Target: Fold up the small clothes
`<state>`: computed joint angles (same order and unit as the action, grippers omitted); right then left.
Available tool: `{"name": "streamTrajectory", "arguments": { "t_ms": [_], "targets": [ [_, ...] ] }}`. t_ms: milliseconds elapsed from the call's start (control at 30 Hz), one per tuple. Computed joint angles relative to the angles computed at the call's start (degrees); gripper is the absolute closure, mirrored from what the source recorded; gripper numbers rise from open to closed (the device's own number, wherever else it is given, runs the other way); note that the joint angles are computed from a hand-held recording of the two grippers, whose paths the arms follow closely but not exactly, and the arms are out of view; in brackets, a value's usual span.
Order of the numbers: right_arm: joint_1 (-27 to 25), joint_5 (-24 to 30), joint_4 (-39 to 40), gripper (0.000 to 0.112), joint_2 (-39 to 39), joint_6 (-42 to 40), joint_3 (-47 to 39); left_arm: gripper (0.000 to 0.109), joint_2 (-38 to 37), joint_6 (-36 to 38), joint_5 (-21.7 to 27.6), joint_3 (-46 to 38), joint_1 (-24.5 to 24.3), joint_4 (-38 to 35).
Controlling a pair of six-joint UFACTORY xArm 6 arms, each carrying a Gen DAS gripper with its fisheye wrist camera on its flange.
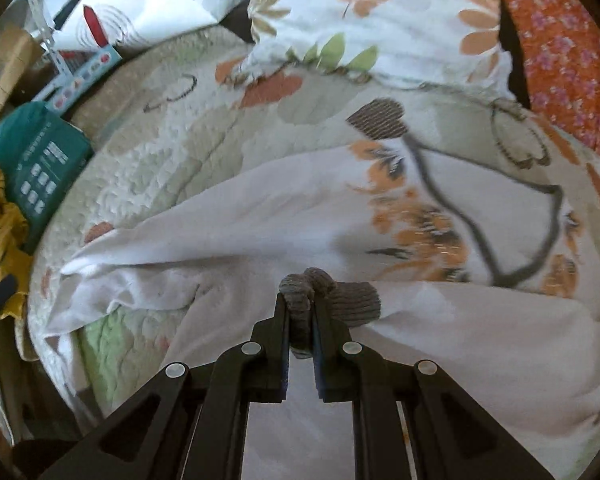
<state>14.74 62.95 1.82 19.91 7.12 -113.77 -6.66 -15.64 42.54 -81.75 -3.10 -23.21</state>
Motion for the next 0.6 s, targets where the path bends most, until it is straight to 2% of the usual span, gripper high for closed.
{"name": "streamTrajectory", "arguments": {
  "t_ms": [33, 167, 367, 433, 533, 600],
  "targets": [
    [0.12, 0.7, 1.02, 0.098, 1.24, -0.5, -1.28, 0.036, 0.21, -0.18, 0.1, -0.2, -0.17, 0.24],
    [-0.53, 2.15, 7.49, 0.097, 2.02, -3.32, -2.76, 0.036, 0.78, -0.89, 1.06, -0.82, -0.34, 1.03],
    [-3.97, -1.08, 9.83, 0.092, -6.2, -6.43, 5.79, 0.035, 0.61, -3.6, 1.39, -0.2, 0.48, 1.77],
    [-6.2, -2.27, 7.54, 0.084, -10.19, -6.54, 10.08, 0.035, 0.63, -3.65, 1.65, -0.14, 0.48, 1.5],
    [-8.67, -2.66, 0.15, 0.083, -14.02, -7.05, 14.17, 0.034, 1.02, -3.77, 1.96, -0.52, -0.16, 1.57],
    [-9.74, -1.5, -1.36, 0.083, -14.64, -7.86, 14.67, 0.034, 1.63, -4.38, 2.21, -1.21, -1.02, 2.36]
  ]
}}
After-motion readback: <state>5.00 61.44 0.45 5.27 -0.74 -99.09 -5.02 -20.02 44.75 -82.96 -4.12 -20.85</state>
